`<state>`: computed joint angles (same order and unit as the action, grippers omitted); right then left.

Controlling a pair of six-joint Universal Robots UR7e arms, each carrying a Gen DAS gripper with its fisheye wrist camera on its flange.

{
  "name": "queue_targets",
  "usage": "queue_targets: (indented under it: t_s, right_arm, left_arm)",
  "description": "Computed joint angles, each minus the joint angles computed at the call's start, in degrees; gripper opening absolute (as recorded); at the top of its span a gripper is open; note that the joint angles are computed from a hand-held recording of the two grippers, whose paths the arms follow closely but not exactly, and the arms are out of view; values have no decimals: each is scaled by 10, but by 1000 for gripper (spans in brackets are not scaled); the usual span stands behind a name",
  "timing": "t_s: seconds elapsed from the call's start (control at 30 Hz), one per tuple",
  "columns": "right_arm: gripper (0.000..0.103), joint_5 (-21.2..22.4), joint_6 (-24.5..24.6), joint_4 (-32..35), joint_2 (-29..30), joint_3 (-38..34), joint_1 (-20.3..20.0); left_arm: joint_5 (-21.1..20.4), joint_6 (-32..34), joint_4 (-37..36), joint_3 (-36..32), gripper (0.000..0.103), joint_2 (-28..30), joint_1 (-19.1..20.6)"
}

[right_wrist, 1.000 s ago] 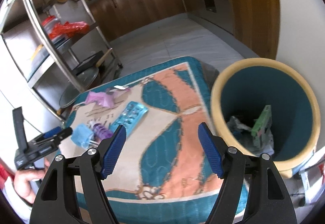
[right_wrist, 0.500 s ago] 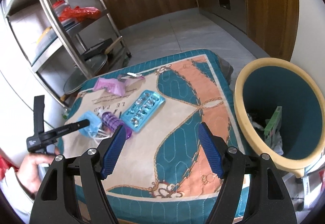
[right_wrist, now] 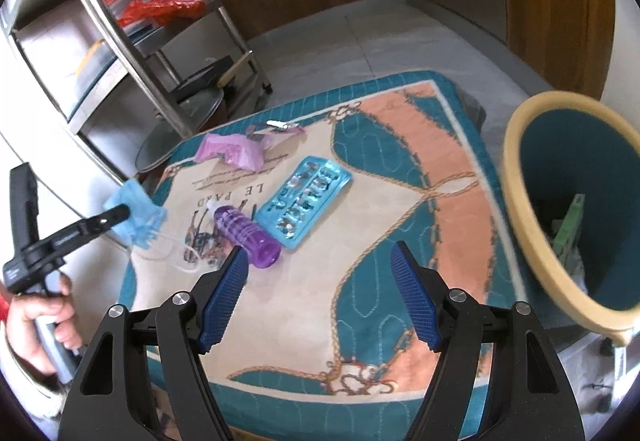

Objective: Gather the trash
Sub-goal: 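Grasp the blue mask with the left gripper while the right reaches the blue blister pack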

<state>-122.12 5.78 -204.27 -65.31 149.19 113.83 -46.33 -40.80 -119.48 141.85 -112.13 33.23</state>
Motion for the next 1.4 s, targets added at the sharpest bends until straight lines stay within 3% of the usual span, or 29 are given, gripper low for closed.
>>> queue_targets:
  t_s: [0.23, 0.43, 0.53, 0.6, 0.83, 1.0, 1.07, 1.13, 1.2, 1.4]
  right_arm:
    - [74, 26, 34, 49, 26, -41, -35]
    - [77, 46, 123, 103, 59, -94, -65]
    - [78, 29, 175, 138, 80, -125, -68]
    - [85, 15, 199, 160, 95, -145, -65]
    - [91, -100, 210, 239, 168, -231, -20]
    - [92, -187, 165, 291, 216, -278, 2]
    - [89, -204, 129, 283, 228, -282, 7]
    - [84, -199, 93, 259, 229, -277, 5]
    - [73, -192, 68, 244, 227, -271, 6]
    - [70, -181, 8, 209, 197, -238, -10]
  left_arm:
    - [8, -27, 45, -1, 26, -54, -31]
    - [-5, -10, 3, 12, 26, -42, -18]
    - [-5, 3, -19, 16, 26, -32, -12]
    - [-7, 9, -33, 18, 26, -26, -7]
    - [-9, 37, -66, 20, 27, 4, 8]
    - [-9, 53, -76, 21, 27, 18, 9]
    - [-11, 56, -80, 21, 27, 22, 11]
    - [-12, 56, -83, 22, 27, 24, 13]
    - [-14, 57, -85, 22, 27, 25, 13]
    - [-10, 58, -88, 24, 27, 26, 4]
